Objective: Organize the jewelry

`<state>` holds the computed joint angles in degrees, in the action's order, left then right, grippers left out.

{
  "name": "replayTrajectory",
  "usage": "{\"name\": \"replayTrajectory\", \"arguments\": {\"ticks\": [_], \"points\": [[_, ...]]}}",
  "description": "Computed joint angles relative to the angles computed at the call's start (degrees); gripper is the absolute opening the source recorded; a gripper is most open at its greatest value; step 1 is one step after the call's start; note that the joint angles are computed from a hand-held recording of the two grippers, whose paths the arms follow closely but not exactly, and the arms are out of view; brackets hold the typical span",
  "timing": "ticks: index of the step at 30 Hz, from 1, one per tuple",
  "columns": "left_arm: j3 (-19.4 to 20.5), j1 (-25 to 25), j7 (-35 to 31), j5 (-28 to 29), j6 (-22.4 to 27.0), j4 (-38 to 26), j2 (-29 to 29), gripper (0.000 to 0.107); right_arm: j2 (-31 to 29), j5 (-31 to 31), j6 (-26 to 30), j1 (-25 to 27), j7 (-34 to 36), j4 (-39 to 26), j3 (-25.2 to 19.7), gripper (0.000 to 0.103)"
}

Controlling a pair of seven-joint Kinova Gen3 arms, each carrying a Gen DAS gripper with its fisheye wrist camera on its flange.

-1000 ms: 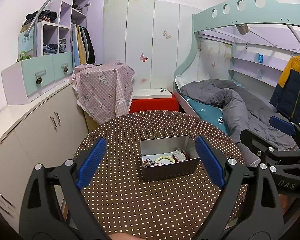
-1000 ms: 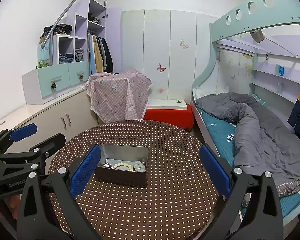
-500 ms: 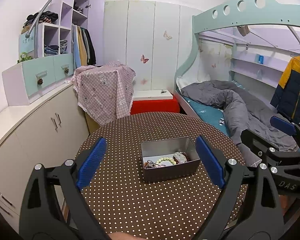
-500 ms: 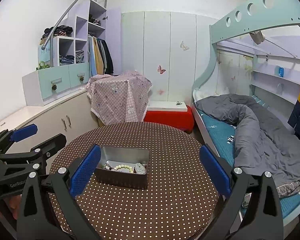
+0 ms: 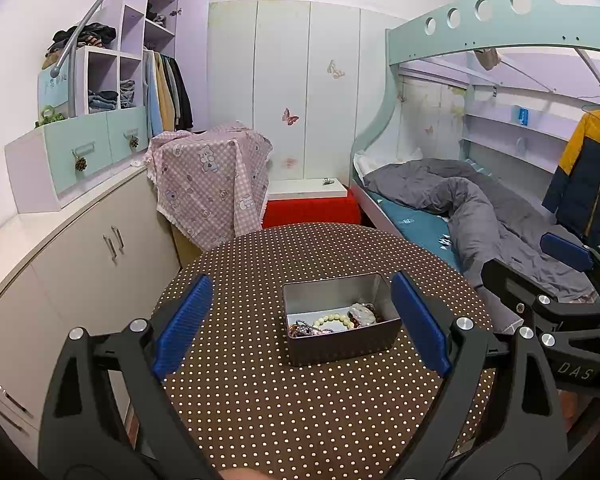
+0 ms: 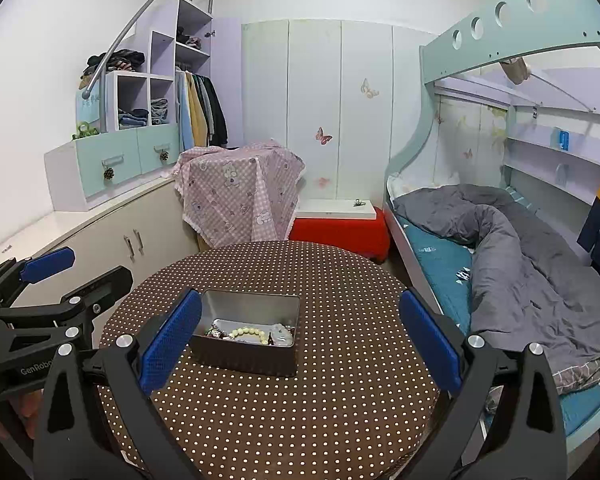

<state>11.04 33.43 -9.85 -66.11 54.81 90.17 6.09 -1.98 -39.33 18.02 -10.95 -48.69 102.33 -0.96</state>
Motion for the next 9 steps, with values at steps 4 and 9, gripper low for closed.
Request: {"name": "replayTrajectory", "arguments": {"ticks": [4, 9], "points": [[0.0, 0.0, 0.0, 0.0, 0.1, -0.1, 0.1, 0.089, 0.0, -0.2, 0.0, 0.0, 0.2, 0.1, 0.1, 0.095], [0.0, 0.0, -0.3, 0.2, 0.1, -0.2, 0.0, 0.089, 0.0, -0.2, 0.0, 0.0, 0.2, 0.2, 0.1, 0.095]]}}
